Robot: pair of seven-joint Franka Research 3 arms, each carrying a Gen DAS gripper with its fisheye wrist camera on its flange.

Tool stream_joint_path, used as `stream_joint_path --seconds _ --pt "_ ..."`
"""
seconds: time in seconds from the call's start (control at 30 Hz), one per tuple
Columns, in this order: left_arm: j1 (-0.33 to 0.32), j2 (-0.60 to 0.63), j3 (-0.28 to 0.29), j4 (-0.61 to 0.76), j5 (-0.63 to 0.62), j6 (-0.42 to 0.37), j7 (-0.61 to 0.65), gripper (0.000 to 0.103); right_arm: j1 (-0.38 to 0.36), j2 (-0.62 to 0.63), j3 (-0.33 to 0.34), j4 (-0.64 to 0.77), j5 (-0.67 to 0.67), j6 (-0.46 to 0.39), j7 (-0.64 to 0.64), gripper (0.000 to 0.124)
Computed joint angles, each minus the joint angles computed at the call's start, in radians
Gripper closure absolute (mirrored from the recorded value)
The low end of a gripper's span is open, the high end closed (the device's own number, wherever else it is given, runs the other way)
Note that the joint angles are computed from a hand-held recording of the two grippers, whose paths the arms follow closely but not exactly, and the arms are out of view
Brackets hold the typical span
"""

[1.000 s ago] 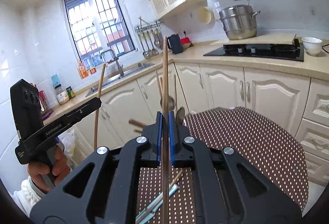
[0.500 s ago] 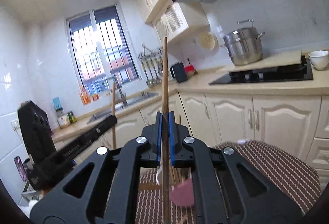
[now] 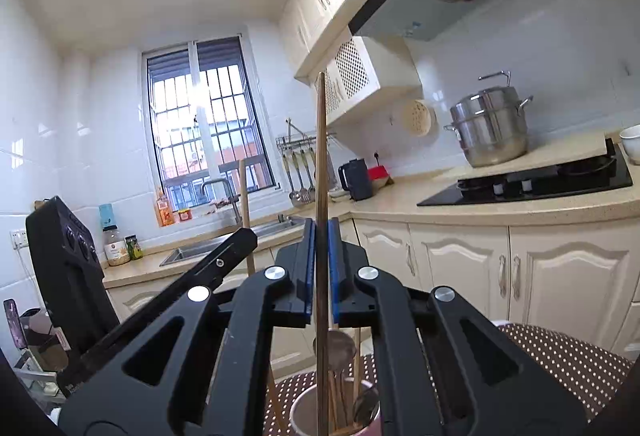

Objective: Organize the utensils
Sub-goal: 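Lift both held chopsticks upright and carry them over the pink cup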

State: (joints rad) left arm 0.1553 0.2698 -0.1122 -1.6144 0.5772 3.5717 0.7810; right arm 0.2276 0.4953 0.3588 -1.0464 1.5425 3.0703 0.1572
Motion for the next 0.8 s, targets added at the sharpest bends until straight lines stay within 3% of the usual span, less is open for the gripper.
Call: stream_joint_path --seconds 0.17,0.33,0.47,0.63,0.73,0.77,0.8 --pt "-0.042 0.042 0.033 0.016 -0.083 0.035 0.088 0.097 -0.003 0.061 0.022 0.097 0.068 0.014 -0.097 0.117" --pt "-0.016 0.069 0.010 0.026 -0.049 0.039 0.071 0.097 0.019 0.126 0.013 0.169 -0.045 0.006 0.002 0.117" --pt "-0.026 0.076 0.022 0.011 -0.049 0.053 0.097 0.097 0.008 0.154 0.052 0.188 -0.095 0.014 0.017 0.117" --pt "0.086 0.098 -0.078 0.048 0.178 0.029 -0.091 0.097 0.006 0.175 0.073 0.192 -0.164 0.031 0.049 0.117" --pt "0.095 0.096 -0.081 0.052 0.243 0.013 -0.146 0.096 -0.002 0.177 0.092 0.183 -0.194 0.045 0.055 0.117" --pt "0.102 0.095 -0.087 0.056 0.267 0.003 -0.170 0.095 -0.006 0.178 0.101 0.179 -0.197 0.050 0.050 0.117" --pt "0.103 0.097 -0.088 0.062 0.279 -0.006 -0.185 0.085 -0.012 0.177 0.113 0.174 -0.194 0.058 0.037 0.117"
